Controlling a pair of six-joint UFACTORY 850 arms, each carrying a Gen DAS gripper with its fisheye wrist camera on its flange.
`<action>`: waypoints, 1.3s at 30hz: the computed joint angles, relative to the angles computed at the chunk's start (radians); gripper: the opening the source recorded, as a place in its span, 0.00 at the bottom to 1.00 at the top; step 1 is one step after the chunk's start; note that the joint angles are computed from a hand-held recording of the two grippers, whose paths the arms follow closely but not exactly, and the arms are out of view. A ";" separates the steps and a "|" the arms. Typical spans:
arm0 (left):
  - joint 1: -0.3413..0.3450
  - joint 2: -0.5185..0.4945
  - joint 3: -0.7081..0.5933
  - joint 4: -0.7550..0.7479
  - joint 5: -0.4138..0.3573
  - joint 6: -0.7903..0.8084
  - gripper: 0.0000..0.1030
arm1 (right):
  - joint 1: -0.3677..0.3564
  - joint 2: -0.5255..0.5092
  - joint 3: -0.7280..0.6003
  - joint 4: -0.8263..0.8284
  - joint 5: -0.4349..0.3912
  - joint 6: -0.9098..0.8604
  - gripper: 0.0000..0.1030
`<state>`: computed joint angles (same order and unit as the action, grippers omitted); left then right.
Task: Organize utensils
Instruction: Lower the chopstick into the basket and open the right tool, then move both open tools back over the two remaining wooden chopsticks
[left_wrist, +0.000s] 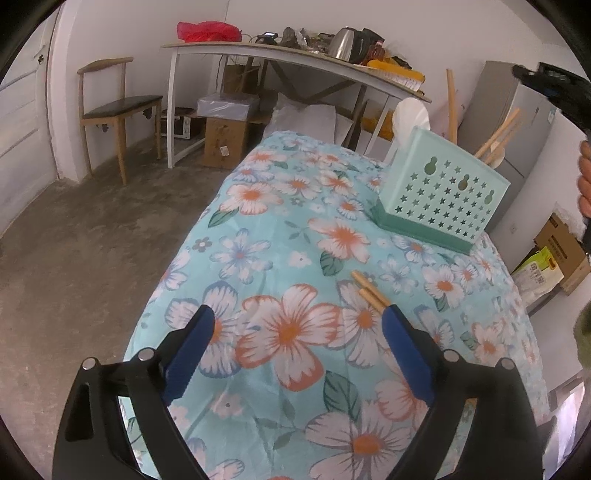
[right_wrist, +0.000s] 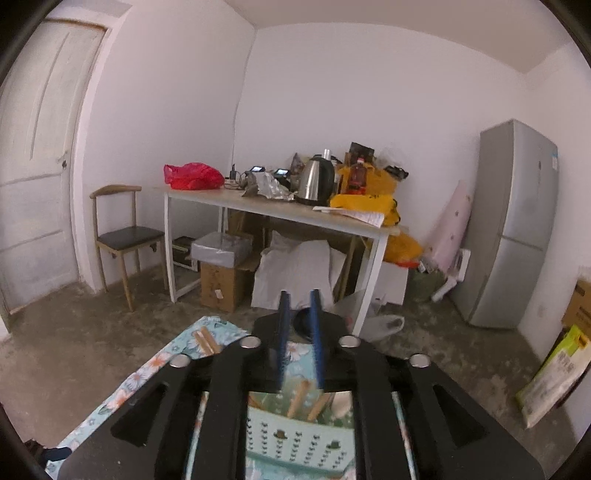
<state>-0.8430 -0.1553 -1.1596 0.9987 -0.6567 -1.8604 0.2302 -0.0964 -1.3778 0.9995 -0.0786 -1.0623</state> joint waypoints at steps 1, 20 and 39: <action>-0.001 -0.002 -0.004 -0.009 -0.005 0.010 0.87 | -0.008 0.015 0.012 0.098 -0.013 -0.084 0.23; -0.014 -0.091 -0.107 -0.189 -0.128 0.261 0.88 | -0.078 0.063 0.229 -0.154 -0.710 0.164 0.39; -0.026 -0.157 -0.162 -0.231 -0.221 0.333 0.89 | -0.150 -0.177 0.161 -0.055 -1.099 0.270 0.29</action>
